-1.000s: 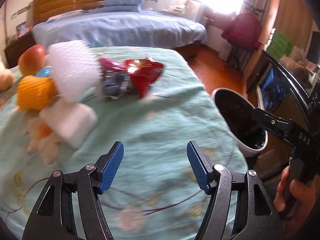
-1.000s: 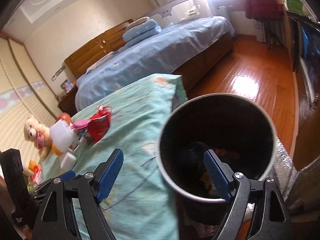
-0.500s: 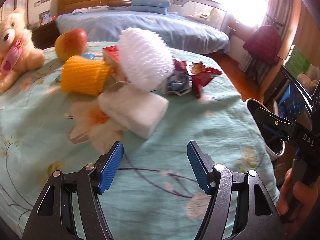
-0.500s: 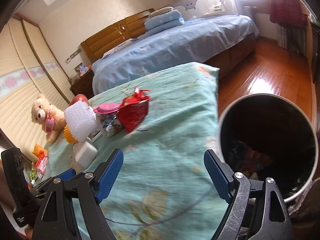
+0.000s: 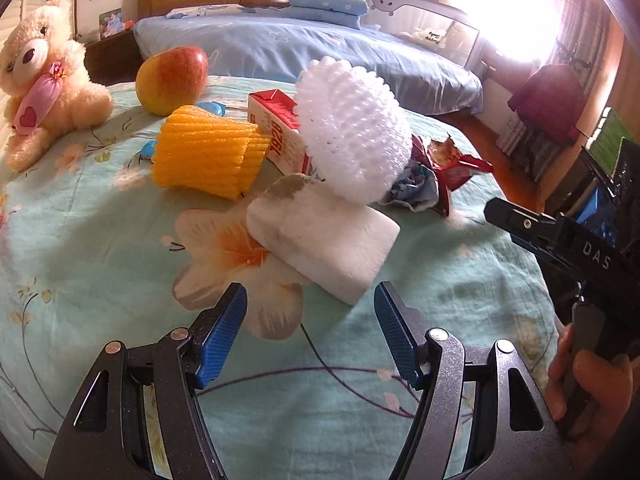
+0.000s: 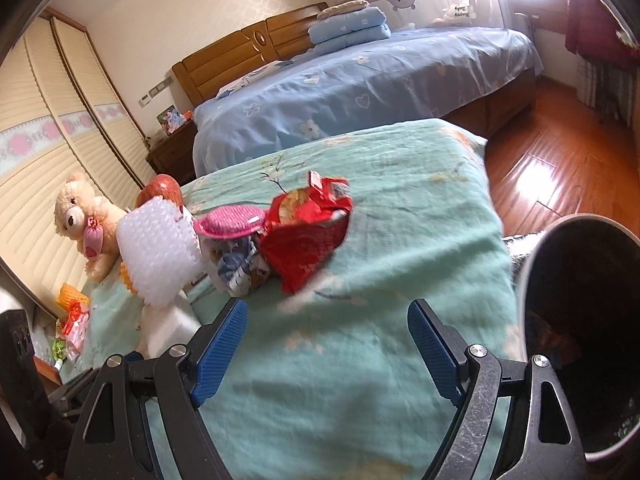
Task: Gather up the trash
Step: 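Grasp the red snack bag with the right tool while the left tool grasps the white foam block, then carry both items over the bin and open both tools to drop them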
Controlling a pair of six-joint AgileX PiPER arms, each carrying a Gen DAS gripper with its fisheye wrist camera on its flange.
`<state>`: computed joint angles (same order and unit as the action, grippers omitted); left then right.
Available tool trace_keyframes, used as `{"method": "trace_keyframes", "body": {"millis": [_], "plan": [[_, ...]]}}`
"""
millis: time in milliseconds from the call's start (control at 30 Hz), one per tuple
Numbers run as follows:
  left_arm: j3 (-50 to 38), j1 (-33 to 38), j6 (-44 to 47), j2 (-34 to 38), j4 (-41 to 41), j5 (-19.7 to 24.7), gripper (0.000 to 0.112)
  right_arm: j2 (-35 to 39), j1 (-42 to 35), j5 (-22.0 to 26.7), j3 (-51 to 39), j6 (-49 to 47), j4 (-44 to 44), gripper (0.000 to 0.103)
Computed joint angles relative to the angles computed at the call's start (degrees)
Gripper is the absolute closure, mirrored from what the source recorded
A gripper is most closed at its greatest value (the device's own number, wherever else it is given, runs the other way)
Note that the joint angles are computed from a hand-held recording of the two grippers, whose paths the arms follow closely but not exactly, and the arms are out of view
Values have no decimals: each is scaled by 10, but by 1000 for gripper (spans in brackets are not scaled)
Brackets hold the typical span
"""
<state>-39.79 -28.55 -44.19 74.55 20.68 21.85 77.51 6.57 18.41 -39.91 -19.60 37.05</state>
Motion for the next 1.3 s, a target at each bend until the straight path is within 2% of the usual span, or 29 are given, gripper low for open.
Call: {"method": "trace_keyframes", "body": {"millis": [400,467,500,533,567,633,700,833,967,1167,1300], "plan": [[-28,8,21,47,-13,-20,47,109,-23,5,-84,-113,142,21],[-27,18,88,47,-72,-33,68,125,-25,10,-95,-130,160,34],[-26,19,117,47,-97,-39,73,132,-26,15,-99,-128,158,49],[-25,18,124,45,-98,-40,76,136,-28,18,-103,-127,157,62],[-22,14,111,42,-84,-42,78,137,-28,19,-102,-128,158,66],[-17,11,103,34,-74,-45,79,126,-30,18,-90,-156,182,86],[-9,12,112,23,-83,-52,81,109,-28,16,-78,-150,172,95],[14,-1,86,-7,-64,-52,82,71,-29,16,-50,-131,150,97],[32,-13,118,-31,-104,-50,82,21,-43,33,-13,-134,154,97],[41,-58,51,-55,-50,-36,82,-64,-54,52,44,-120,143,97],[41,-79,44,-64,-48,-33,82,-114,-74,71,76,-113,136,97]]}}
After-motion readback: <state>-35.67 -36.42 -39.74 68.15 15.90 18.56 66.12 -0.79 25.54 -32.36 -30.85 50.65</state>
